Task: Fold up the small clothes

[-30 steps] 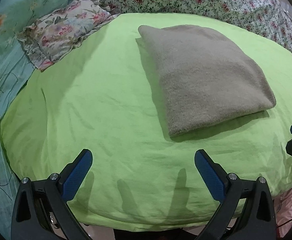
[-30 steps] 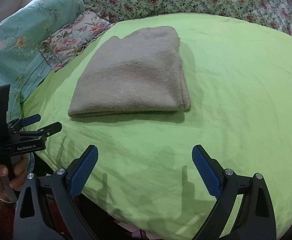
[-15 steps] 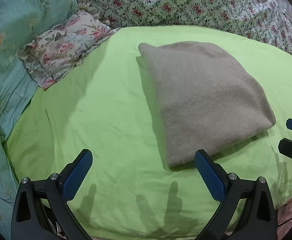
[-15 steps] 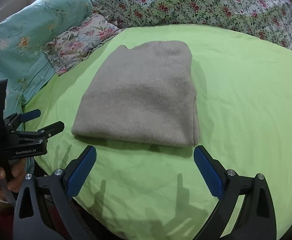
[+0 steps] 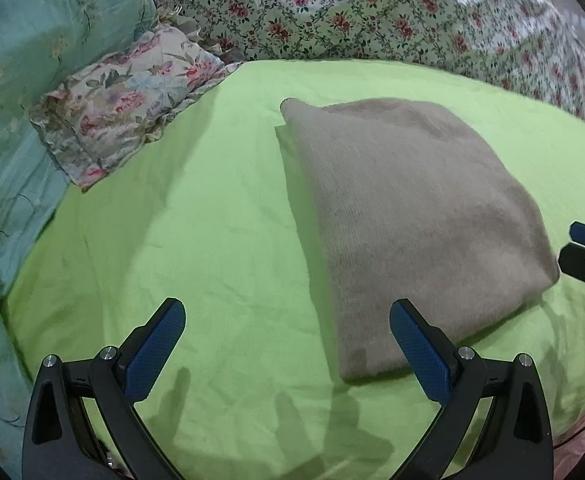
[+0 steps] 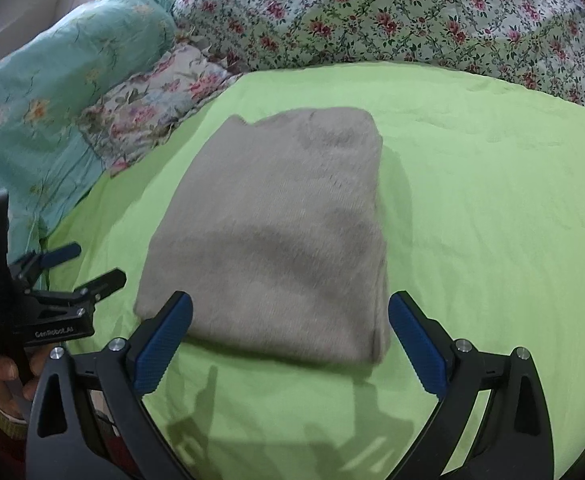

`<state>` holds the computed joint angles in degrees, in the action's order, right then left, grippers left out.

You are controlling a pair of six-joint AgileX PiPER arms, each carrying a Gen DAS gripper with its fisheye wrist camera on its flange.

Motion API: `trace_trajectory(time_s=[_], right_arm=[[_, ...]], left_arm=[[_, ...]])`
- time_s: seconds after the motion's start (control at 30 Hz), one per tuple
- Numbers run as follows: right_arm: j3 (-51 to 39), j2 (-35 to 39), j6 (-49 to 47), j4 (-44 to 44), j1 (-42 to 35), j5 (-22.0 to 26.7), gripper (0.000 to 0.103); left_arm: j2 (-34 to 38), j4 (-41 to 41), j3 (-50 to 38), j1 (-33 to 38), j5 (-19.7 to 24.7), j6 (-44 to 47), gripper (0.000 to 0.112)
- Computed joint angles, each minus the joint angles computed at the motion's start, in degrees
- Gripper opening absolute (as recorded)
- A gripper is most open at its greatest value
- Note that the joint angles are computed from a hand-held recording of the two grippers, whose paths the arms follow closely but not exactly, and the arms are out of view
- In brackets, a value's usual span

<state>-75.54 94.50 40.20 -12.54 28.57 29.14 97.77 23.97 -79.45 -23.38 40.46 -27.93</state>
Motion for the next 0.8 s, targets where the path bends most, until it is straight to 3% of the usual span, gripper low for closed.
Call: trace_trajectory(time_s=[0.2,0.27,0.33,0.43,0.53,0.7,0.8], right_arm=[[-5.11,4.85,-18.74,22.0,-9.49,-5.1,0.098],[-9.37,8.53,-22.99,27.55,-12.38,-3.62,0.083],[-15.33,12.78,-21.25,26.35,-13.81,0.3,0.074],[-22.29,18.63,-21.32,27.39,-15.3,3.34,0.07],[-28.3,23.58,-22.44,28.74,-16.06,7.53,0.016],[-27.65,21.83,-19.05,22.96,-15.46,5.8,0.01],[-29.95,24.08,-17.62,20.33,-15.2,8.04,0.01]], left_arm=[[5.77,-15.02,-8.53,6.67,-1.33,11.76,0.102],[7.68,-17.79,-11.1,7.74,-0.13,13.37,0.102],[9.96,-20.2,-13.93,8.6,1.21,14.76,0.102],[11.93,-20.56,-15.94,8.55,1.86,15.05,0.102],[14.19,-19.71,-18.01,7.95,2.87,14.65,0.102],[16.17,-14.48,-20.73,5.66,3.78,11.85,0.103],[16.97,-13.93,-21.13,5.14,4.04,11.33,0.103]])
